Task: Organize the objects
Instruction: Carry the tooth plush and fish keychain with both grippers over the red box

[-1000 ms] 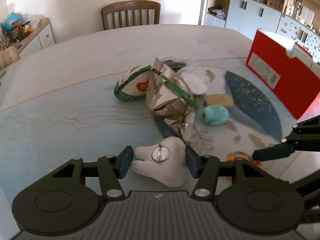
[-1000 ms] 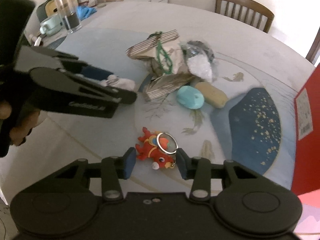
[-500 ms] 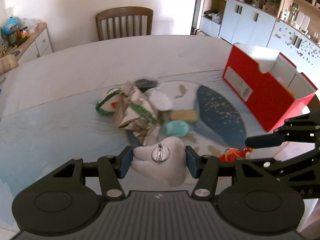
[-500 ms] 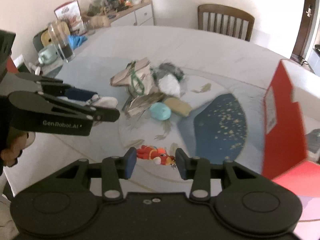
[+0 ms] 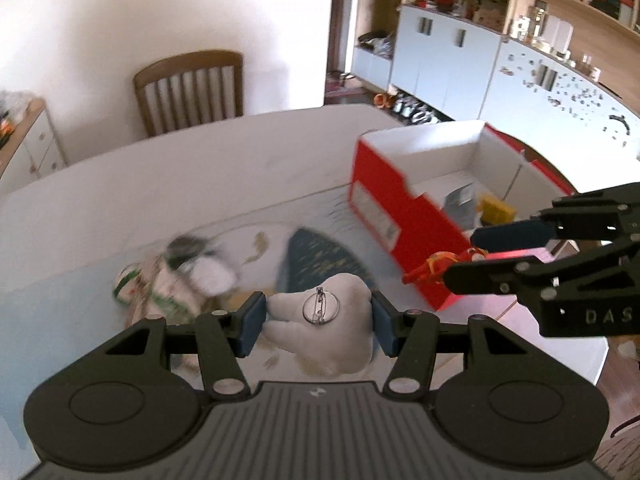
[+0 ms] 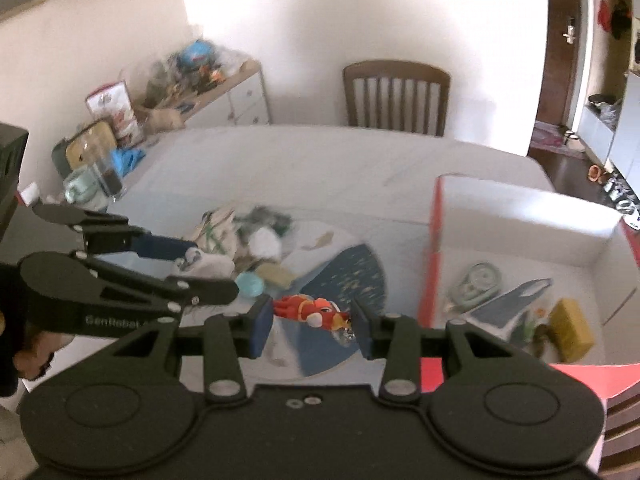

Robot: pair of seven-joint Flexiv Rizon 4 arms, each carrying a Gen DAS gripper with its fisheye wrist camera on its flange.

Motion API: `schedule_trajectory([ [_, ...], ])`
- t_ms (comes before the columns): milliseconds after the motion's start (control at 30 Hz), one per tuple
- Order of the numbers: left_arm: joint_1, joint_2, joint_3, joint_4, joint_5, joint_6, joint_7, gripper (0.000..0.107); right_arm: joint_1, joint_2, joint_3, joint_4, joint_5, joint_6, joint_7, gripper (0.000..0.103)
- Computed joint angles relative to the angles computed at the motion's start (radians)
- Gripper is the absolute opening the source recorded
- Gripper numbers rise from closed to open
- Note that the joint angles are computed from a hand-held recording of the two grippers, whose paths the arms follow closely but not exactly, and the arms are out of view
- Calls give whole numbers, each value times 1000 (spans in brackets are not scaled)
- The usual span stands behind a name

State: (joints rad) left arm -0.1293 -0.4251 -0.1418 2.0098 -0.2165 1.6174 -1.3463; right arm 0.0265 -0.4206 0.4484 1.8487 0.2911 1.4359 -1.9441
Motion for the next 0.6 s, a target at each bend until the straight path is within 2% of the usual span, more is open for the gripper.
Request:
schedule_trajectory([
  [200,-78,-40,40,-102,19,-40,-16,56,-50,8,-6,-21,14,11,-33,41],
  [267,-124,-61,84,-149,30,-72,-42,56,-68,6,-4,-28,22,18,-48,41],
  [600,-229,-161,158,-358,105,-179,-132,56,-135,-34,-17,-80,29,24,-86,41],
])
